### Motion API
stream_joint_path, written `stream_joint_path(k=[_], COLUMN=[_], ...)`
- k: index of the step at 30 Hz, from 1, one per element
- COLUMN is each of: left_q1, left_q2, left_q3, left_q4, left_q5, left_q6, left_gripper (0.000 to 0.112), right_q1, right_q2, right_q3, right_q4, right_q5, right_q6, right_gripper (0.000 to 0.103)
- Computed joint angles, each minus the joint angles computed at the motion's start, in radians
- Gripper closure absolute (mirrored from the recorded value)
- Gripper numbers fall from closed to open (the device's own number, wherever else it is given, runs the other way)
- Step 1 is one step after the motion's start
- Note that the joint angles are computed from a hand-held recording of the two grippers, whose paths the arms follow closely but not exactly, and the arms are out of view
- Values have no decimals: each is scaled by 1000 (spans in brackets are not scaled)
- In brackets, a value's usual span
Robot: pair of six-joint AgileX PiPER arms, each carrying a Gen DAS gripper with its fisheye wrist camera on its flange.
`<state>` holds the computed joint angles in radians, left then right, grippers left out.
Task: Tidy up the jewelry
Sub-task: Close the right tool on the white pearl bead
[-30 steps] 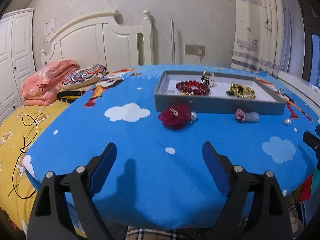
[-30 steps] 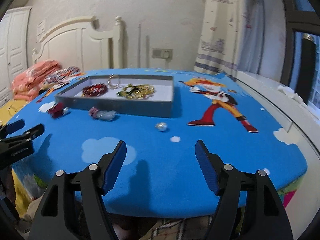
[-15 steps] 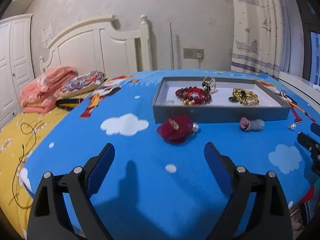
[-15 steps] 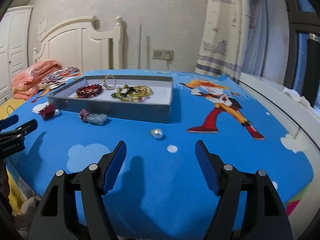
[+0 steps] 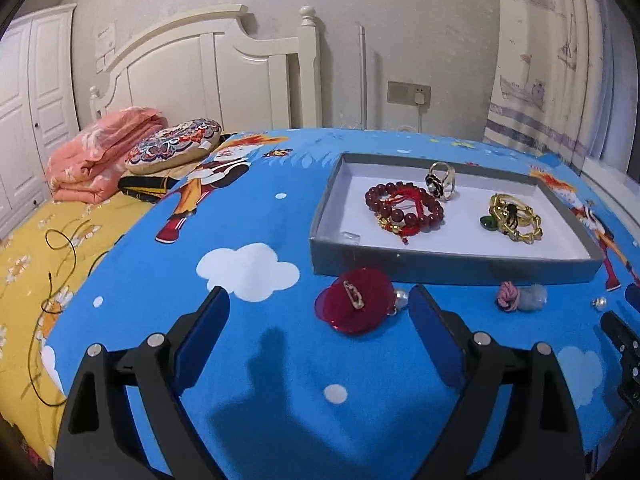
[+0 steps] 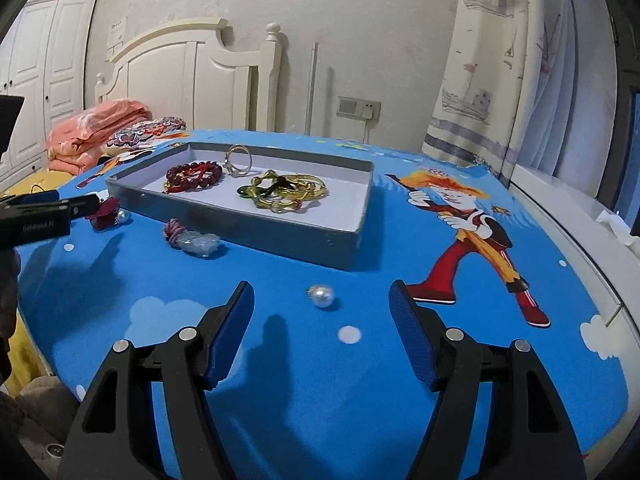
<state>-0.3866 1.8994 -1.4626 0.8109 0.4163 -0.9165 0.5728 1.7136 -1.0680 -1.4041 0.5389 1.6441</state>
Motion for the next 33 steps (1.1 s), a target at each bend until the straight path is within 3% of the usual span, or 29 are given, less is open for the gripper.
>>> stream_joint_path(k=[7,12,16,25,26,29,33], left_q1=[-14,-13,-27,-57,-65,-92,-116], left_q2=[18,24,19,7,4,1,24], left_q3=[-43,-64,-56,-31,-27,-24,-57], left_q4=[-46,-56,-61,-60,-57,-63,-186], left_q5=[50,67,59,27,21,4,-12], left_q6=[65,60,75,56,59,79,196], left_gripper=[24,24,24,24,24,24,24], right_q1=[-41,-75,-75,-56,-53,-44,-40], right_q2=[-4,26,47,70,68,63,42], right_q3=[9,-75,-108,-123,-121,-107,-69], right_q4=[26,313,362,305,303,264,212], right_q5=[-75,-104,-72,-45,-44,-56,-75], right_q6=[-12,-279,-330,-318,-316,-297,-240], right_gripper=[47,65,71,81,88,88,88])
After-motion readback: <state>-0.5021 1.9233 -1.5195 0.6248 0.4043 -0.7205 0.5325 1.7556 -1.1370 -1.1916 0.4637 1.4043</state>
